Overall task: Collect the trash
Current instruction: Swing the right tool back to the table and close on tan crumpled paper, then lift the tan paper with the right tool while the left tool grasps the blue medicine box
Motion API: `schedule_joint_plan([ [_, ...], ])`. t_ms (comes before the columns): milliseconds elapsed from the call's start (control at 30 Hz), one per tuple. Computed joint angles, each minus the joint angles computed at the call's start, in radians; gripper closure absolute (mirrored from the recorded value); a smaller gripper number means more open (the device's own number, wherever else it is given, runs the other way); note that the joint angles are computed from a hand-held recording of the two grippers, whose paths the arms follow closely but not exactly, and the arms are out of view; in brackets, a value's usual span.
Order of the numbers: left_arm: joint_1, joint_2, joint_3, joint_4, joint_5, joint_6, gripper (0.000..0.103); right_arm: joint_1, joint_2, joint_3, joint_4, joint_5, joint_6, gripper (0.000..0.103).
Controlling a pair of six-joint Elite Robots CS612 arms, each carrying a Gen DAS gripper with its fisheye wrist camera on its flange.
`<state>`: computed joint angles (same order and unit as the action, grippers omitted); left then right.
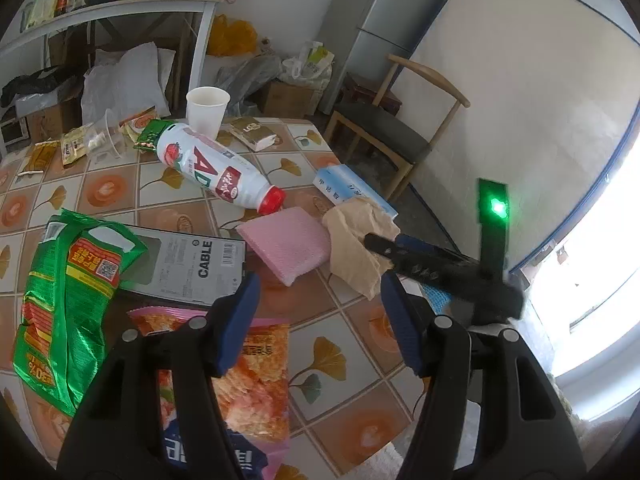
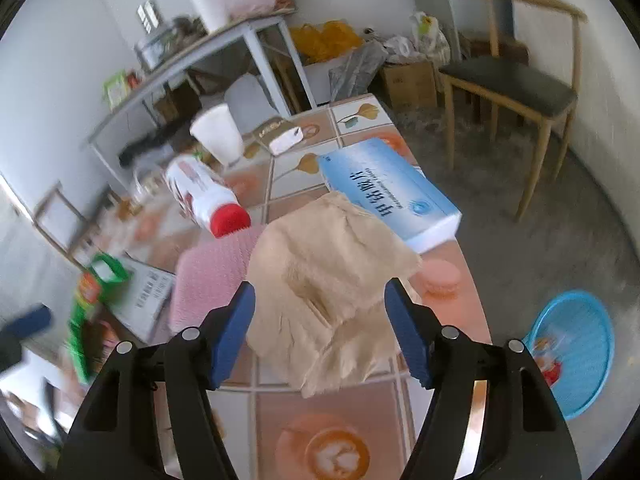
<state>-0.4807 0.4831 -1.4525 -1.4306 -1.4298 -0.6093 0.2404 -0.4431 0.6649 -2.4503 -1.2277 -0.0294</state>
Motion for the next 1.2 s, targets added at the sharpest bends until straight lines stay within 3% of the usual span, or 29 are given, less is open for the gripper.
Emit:
schedule_joint_plan([
  [233,0.012,0.001,0.005,-0.007,-0.027,-0.005,0.044,0.009,0.041,-0.074,0.125,-0.033,-0.028,0.064],
  [300,0.013,0.001,0.005,-0.008,-0.031,-0.005,0.044,0.012,0.038,-0.062,0.108,-0.047,-0.024,0.071],
  [367,0.016,0.001,0.006,-0.008,-0.038,-0.005,0.044,0.007,0.032,-0.053,0.118,-0.028,-0.009,0.087],
  [467,0.018,0.000,0.009,-0.005,-0.041,-0.009,0.044,0.002,0.030,-0.047,0.125,-0.002,0.014,0.097],
  [633,0.026,-0.017,0.027,-0.001,-0.065,-0.003,0.044,-0.005,-0.004,0.019,0.112,0.035,0.035,0.098],
  [833,0.054,-0.093,0.132,-0.013,-0.149,0.020,0.044,-0.012,-0.059,0.123,0.088,0.056,0.050,0.098],
  [967,0.080,-0.171,0.288,-0.060,-0.278,0.011,0.042,-0.020,-0.094,0.188,0.069,0.075,0.074,0.098],
  [1067,0.084,-0.234,0.434,-0.096,-0.331,0.029,0.034,-0.026,-0.115,0.232,0.051,0.090,0.101,0.098],
  [1200,0.099,-0.314,0.662,-0.186,-0.455,-0.051,0.029,-0.034,-0.130,0.269,0.023,0.118,0.133,0.098],
])
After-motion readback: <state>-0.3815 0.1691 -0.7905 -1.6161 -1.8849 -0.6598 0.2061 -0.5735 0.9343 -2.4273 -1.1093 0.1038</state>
